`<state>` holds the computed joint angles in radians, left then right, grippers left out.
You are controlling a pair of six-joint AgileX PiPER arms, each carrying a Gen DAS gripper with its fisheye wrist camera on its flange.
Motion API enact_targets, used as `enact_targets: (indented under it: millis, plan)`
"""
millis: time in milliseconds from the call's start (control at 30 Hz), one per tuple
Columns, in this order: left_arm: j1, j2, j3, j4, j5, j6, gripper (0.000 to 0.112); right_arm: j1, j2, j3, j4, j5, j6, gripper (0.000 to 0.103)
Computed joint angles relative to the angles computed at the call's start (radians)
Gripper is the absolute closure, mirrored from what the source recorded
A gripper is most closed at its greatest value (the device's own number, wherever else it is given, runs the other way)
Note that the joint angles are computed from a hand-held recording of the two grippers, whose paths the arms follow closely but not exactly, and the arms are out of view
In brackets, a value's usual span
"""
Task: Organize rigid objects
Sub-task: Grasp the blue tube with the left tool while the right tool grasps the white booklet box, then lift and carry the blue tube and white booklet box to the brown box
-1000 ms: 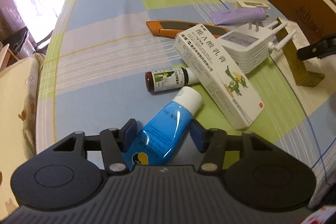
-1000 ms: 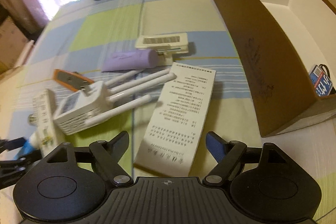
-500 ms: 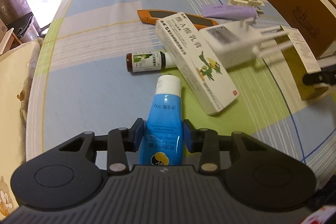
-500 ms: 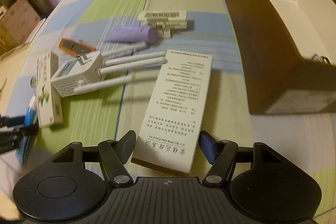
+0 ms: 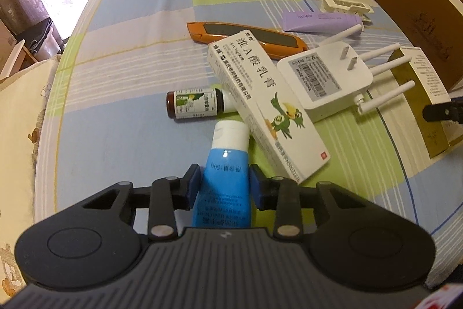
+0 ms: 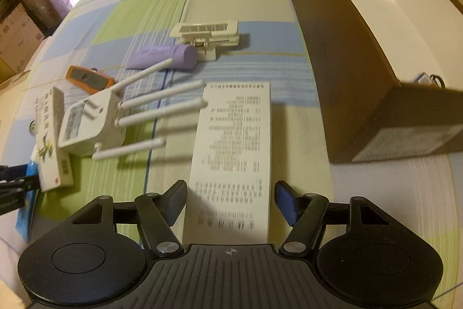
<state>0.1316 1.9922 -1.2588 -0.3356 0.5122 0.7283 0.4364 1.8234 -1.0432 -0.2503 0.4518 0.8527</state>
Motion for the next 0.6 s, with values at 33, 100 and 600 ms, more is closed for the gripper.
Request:
enact_targets:
  millis: [33,100,600]
  plan:
    - [-0.004,0.001,-0.004,0.011,0.001,-0.014,0.081,0.0,0.012,-0.013,-0.006,0.006,0.004,0.039]
    - [-0.007,0.0,-0.001,0.016,-0.005,-0.021,0.082,0.005,0.028,-0.031,-0.031,0.014,0.022,0.039]
    - [-0.009,-0.046,0.064,0.028,-0.027,-0.043,0.083,0.014,-0.039,0.071,-0.082,-0.034,0.068,0.047]
